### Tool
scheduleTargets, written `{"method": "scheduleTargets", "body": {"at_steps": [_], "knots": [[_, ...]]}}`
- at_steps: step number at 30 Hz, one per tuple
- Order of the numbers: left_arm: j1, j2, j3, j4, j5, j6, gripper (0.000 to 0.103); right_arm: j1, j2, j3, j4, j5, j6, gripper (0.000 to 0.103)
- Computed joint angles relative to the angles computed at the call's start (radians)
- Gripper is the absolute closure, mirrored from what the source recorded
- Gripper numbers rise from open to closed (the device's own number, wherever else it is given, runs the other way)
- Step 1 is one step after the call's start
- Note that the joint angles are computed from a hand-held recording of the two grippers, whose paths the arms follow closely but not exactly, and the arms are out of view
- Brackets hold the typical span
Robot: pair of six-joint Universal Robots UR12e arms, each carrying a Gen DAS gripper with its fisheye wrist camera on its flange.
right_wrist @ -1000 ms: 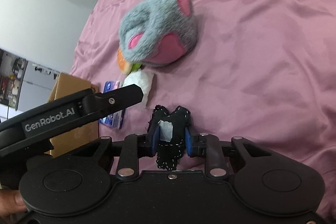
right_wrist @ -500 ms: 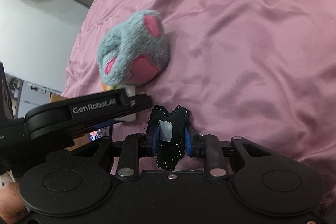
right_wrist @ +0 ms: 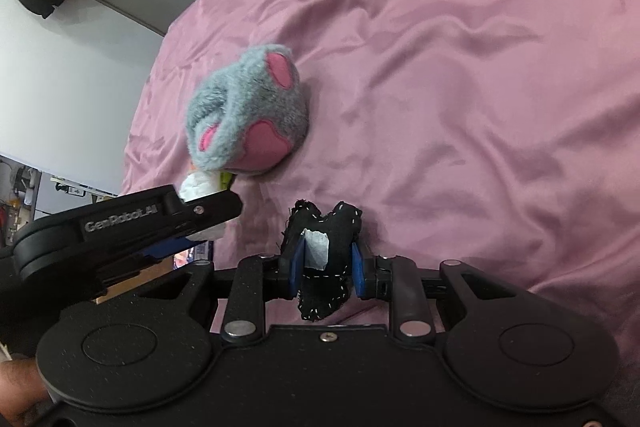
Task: Organize soft objects
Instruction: 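Carry the black plush and white bundle into the box and open both tools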
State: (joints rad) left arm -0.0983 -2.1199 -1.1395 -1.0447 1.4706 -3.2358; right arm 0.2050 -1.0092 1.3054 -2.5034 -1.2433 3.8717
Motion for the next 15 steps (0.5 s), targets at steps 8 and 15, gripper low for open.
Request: {"method": "scheduleTargets", "body": {"at_steps": [8,15], "knots": [[0.022,0.061,-0.075,0.092,-0.049,0.013,0.059,0.025,-0.017,-0.004,-0.041,-0.09,-0.054,0.078],[0.047,0.124,-0.147,0.191,-0.075,0.011,0.059,0.049,-0.033,-0.028,-0.062,-0.153,-0.078,0.078]]}}
